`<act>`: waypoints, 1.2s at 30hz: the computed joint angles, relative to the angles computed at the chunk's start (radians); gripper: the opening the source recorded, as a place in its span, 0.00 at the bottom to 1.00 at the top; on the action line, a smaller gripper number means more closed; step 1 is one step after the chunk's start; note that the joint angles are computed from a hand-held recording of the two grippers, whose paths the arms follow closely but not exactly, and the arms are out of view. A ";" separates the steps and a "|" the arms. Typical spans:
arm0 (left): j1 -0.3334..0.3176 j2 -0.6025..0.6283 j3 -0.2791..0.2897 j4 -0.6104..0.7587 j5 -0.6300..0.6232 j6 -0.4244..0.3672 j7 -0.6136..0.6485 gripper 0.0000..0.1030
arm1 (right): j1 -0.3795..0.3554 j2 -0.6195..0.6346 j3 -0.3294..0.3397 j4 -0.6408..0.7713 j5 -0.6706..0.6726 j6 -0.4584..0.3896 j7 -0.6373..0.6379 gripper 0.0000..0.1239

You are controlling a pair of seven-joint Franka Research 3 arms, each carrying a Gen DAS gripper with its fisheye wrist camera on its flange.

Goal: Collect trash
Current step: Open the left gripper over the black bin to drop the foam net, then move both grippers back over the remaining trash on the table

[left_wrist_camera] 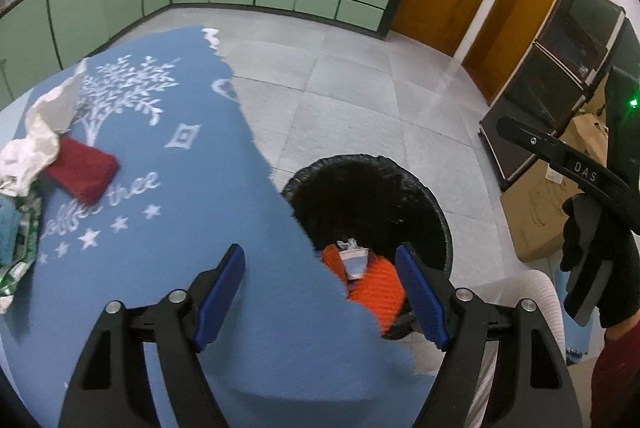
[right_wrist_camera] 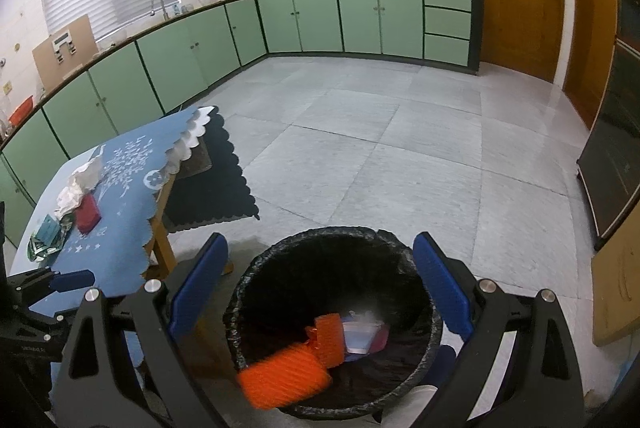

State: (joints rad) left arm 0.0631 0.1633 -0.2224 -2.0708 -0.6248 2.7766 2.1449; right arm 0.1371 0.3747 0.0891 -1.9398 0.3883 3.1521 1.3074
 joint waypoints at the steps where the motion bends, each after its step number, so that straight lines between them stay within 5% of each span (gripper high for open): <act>1: 0.001 -0.005 0.001 -0.006 -0.003 0.013 -0.003 0.74 | 0.004 -0.001 -0.001 -0.001 -0.002 0.001 0.000 0.73; 13: 0.028 -0.080 0.052 -0.096 -0.033 0.154 -0.029 0.74 | 0.024 0.031 0.078 0.082 0.005 -0.025 -0.051 0.73; 27: 0.126 -0.101 0.142 -0.147 0.013 0.265 -0.103 0.74 | 0.221 0.223 0.046 0.390 -0.064 -0.131 -0.019 0.73; 36: 0.212 -0.070 0.122 -0.136 0.024 0.307 -0.115 0.74 | 0.312 0.354 0.013 0.584 -0.131 -0.200 0.020 0.73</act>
State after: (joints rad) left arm 0.2747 0.0929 -0.1007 -2.2068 -0.6006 3.0832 2.0303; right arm 0.4488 0.7287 0.1024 -1.3562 0.2575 2.9517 1.3276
